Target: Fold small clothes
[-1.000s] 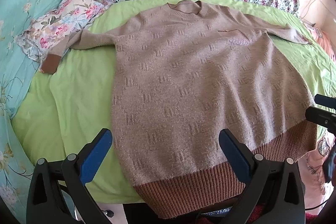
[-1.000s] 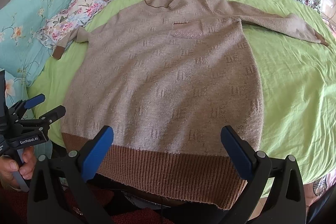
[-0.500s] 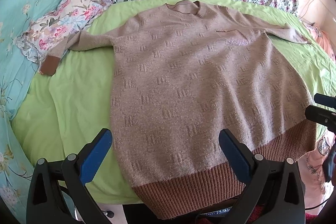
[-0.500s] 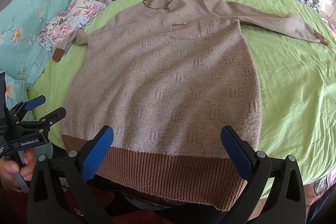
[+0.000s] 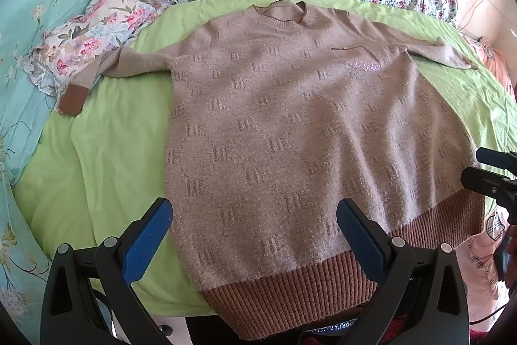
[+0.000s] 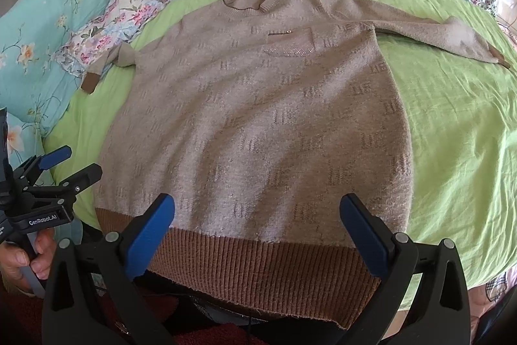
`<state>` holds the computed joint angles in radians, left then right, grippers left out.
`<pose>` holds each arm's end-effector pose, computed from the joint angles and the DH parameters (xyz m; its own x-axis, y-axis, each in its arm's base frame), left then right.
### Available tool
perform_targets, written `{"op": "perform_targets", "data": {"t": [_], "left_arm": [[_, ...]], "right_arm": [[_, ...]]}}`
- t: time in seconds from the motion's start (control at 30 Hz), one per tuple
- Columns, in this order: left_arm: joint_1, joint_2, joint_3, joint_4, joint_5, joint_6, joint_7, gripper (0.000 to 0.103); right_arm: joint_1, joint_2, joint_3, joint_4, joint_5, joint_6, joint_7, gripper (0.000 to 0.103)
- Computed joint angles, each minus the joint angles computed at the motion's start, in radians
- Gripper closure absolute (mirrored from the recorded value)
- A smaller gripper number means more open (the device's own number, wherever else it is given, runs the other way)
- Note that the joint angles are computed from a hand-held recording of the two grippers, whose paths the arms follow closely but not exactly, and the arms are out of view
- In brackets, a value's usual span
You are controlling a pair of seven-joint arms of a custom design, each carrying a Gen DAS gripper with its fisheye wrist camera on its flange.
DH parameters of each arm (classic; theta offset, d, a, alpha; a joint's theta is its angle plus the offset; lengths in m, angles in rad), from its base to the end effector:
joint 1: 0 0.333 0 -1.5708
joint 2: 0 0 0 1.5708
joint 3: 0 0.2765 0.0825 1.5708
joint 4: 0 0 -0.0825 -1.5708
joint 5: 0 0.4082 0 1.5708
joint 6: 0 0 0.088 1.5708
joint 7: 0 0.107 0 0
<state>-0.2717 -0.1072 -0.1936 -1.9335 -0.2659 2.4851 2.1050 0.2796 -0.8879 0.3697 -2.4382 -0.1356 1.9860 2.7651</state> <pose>0.5383 -0.2735 0.5613 -0.7243 -0.6826 -0.0977 -0.4890 0.6083 -0.6252 0.2964 0.2432 0.5822 -0.5016 -0.8459 -0.1813 -0.6875 0.5170 -0.5099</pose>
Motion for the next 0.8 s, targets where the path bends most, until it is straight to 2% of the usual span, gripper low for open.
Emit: {"op": "perform_targets", "data": {"t": [0.3,0.4,0.47,0.53,0.6,0.8], "left_arm": [[-0.004,0.028,-0.001,0.026,-0.069,0.007,0.040,0.001],[0.002,0.051,-0.010,0.050,-0.035,-0.010,0.019,0.001],[0.004,0.064,-0.014,0.064,-0.053,-0.014,0.025,0.001],[0.006,0.084,-0.019,0.084,-0.074,-0.017,0.034,0.001],[0.008,0.110,-0.027,0.106,-0.055,-0.003,0.015,0.001],[0.021,0.192,-0.049,0.200,-0.002,-0.017,-0.065,0.001]], "right_arm": [[-0.006,-0.040,-0.012,-0.047,0.006,0.002,0.013,0.001],[-0.014,-0.058,-0.012,-0.057,0.000,-0.006,0.015,0.001],[-0.020,-0.089,-0.017,-0.078,-0.004,-0.006,0.020,0.001],[-0.032,-0.137,-0.026,-0.106,-0.003,-0.019,0.032,0.001],[-0.034,-0.186,-0.056,-0.148,0.040,0.004,0.060,0.001],[-0.101,-0.379,-0.095,-0.269,0.053,-0.011,0.077,0.001]]}}
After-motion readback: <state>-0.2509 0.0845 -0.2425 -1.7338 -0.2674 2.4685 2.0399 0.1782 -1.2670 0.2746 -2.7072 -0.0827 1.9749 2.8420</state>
